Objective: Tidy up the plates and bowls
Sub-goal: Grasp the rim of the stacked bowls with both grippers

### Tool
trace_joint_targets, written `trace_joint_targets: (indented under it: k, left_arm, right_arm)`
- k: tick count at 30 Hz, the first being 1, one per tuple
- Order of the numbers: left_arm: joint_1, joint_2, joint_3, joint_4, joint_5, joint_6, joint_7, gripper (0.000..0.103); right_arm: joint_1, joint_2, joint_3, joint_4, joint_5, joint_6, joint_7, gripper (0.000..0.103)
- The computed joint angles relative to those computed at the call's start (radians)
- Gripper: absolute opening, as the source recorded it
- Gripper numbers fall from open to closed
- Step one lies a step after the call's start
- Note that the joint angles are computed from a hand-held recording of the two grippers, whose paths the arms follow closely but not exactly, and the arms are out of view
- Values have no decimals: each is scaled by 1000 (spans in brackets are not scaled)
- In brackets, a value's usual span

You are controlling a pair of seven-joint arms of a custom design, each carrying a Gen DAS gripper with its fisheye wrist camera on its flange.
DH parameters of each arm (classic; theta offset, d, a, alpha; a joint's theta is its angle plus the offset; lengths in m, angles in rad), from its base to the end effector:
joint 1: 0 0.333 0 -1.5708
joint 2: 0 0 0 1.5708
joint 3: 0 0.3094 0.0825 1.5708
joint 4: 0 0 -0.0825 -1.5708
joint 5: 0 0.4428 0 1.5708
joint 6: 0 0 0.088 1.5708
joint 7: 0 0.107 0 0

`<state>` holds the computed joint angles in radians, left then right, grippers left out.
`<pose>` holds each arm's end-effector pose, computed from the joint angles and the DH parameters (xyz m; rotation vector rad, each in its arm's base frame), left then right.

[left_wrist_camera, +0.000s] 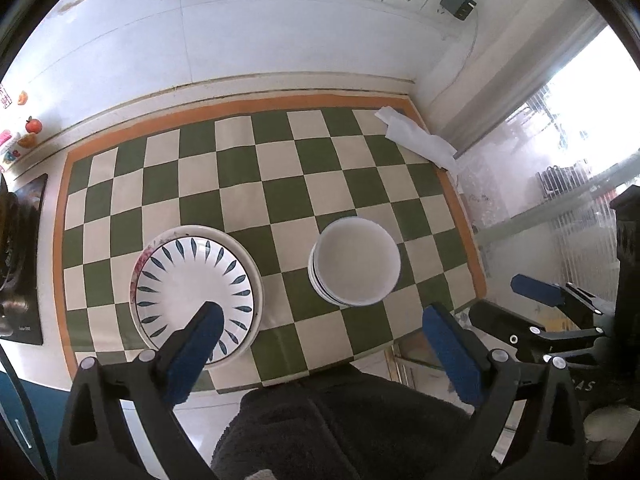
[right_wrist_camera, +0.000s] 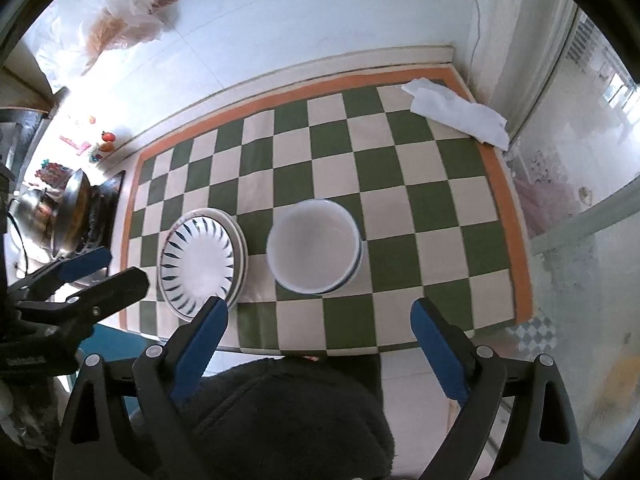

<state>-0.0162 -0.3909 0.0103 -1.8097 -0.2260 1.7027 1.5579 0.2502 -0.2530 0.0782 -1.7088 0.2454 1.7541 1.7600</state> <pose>0.4975 -0.0230 0.7235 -2.1667 2.1570 -0.5616 0.5102 0.2031 0.7113 -2.0834 1.8268 0.0656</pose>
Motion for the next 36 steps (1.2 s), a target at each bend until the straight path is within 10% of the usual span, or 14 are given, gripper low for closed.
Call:
trace_joint_targets:
  k: [12,22,36]
  left_arm:
    - [24,131,0,-74,-94,123,16,102]
    - [59,355,-54,35,-133,15,3,99]
    - [123,525,-105,142,-284,-124,0,48]
  right_arm:
    - [-11,49,-35,-170,163,234,-35,96]
    - [-27,187,-57,-252,379,248,-76,96]
    - [-51,298,-46,-278,622,247,-126,61]
